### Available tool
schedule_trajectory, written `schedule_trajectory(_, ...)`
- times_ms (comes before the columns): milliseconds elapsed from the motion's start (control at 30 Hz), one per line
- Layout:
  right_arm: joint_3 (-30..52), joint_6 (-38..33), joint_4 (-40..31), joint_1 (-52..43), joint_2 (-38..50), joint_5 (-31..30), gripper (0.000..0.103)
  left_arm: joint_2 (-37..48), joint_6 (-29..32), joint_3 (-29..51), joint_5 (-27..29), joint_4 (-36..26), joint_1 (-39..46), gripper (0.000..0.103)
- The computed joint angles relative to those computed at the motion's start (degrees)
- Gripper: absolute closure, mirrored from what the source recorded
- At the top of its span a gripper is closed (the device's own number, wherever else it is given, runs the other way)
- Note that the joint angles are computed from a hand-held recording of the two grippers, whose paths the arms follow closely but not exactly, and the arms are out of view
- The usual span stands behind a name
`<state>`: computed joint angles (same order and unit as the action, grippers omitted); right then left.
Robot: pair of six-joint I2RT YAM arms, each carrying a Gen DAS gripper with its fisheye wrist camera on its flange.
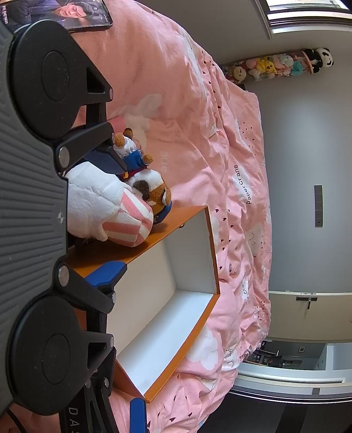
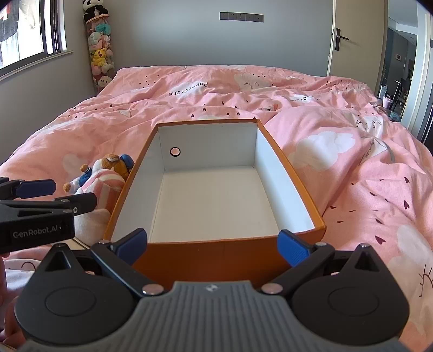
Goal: Organize objects
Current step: 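Hold the white striped-ear plush in the left gripper while the right gripper approaches the red-panda plush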
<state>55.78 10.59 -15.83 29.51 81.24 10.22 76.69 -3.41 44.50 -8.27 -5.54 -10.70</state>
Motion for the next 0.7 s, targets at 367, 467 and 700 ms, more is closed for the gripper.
schedule_trajectory(367,-0.07,0.45,-0.58,-0.15,-0.03,-0.27,0.001,0.08,0.32,-0.15,0.88,0.49,0.55,0.02)
schedule_trajectory(467,-0.05,0.48,-0.6,-0.15,0.01,-0.27,0.001,-0.15,0.52,-0.52,2.35,1.19,0.93,0.022)
schedule_trajectory(700,-0.15,0.54,-0.52,-0.12,0.09,-0.25,0.001,0.1,0.51,-0.3,2.5,0.84,1.14,0.023)
